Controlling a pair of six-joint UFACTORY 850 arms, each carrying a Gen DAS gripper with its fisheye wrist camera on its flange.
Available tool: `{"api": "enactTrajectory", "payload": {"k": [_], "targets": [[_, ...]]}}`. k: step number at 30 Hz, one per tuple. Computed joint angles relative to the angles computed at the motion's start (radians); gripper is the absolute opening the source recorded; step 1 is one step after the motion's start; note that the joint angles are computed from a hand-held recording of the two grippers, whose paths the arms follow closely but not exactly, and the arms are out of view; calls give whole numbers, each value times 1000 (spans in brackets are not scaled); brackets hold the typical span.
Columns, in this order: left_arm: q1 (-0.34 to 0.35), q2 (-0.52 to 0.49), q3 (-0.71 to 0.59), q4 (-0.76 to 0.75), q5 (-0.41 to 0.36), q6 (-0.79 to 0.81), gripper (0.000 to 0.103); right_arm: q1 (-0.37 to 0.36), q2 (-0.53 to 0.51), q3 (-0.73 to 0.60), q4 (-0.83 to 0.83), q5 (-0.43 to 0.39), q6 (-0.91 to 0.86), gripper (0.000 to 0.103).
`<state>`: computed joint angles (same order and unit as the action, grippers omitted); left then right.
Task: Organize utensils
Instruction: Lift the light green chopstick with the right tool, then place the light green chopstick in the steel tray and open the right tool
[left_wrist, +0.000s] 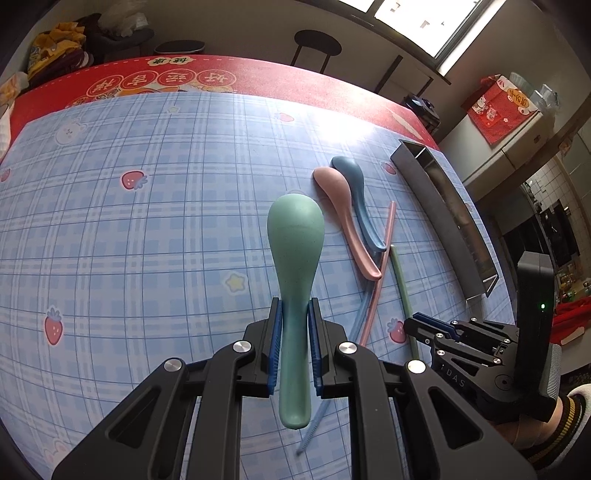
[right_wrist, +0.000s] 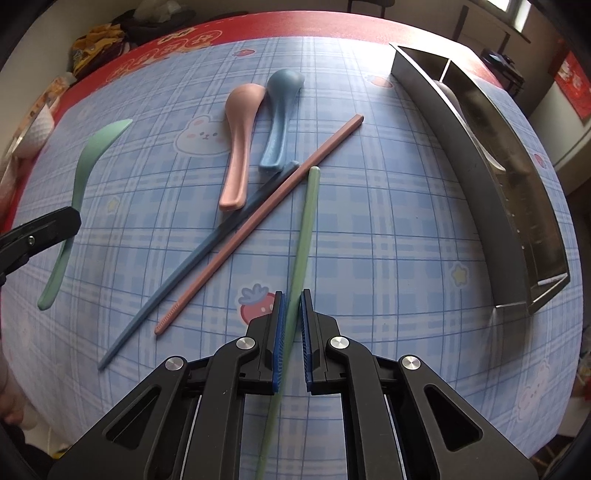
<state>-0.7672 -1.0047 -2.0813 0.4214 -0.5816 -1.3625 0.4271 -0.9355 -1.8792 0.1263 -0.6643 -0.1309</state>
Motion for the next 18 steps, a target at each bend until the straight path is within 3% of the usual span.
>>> {"api": "enactTrajectory", "payload": {"k": [11,18], "targets": [[-16,-94,-189,18,-88,-1,14,-69,77,78,187,79,-149,6],[-22,-197,-394,25,-192,0,14,-119,64,14,231,93,-208,6]]}}
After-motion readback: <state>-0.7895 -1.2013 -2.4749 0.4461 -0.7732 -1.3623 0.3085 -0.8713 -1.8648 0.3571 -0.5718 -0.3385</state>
